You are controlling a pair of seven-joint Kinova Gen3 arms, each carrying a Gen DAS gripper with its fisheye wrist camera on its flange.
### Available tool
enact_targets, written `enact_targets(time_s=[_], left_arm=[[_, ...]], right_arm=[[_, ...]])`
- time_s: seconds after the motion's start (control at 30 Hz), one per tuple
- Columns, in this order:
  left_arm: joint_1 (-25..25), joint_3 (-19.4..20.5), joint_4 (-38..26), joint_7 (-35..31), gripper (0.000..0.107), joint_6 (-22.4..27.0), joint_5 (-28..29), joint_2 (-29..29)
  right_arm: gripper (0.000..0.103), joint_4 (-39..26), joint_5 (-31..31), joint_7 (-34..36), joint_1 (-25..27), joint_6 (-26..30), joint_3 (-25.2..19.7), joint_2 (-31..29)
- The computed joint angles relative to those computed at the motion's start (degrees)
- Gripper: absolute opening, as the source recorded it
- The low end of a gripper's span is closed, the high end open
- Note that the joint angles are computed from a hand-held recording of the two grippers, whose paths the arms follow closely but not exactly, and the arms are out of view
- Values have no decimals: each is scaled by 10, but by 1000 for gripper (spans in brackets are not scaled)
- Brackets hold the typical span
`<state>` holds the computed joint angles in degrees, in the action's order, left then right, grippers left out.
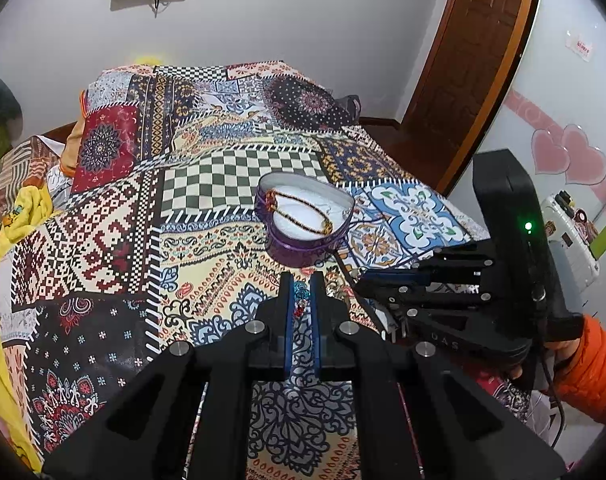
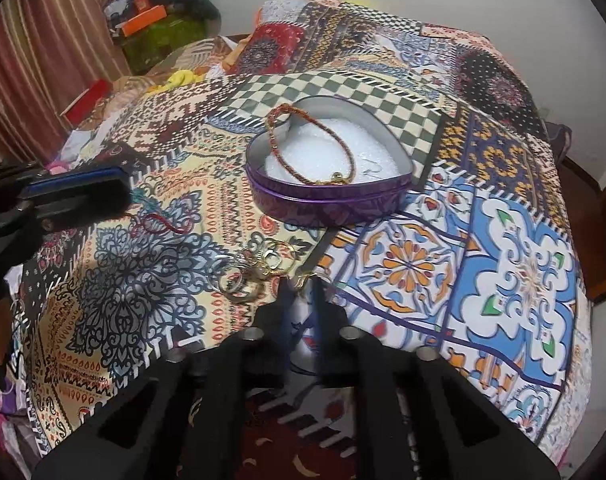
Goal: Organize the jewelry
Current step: 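Carry the red string bracelet to the tin with the left gripper while the right gripper approaches the gold rings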
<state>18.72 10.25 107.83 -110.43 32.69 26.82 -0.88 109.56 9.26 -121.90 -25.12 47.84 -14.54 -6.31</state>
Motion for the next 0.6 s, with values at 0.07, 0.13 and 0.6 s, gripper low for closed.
enact_targets(time_s=[0.07,0.13,0.6], left_arm=[[-1,-1,-3,7,6,0,-3,0],[-1,-1,-6,16,6,3,-9,-1],[4,-2,-6,42,6,-1,-32,-15]], right_arm=[[6,5,5,-13,2,0,-2,-9],[6,7,5,-18,4,-3,-3,-12],[37,-9,42,-30,-2,37,-6,-17]])
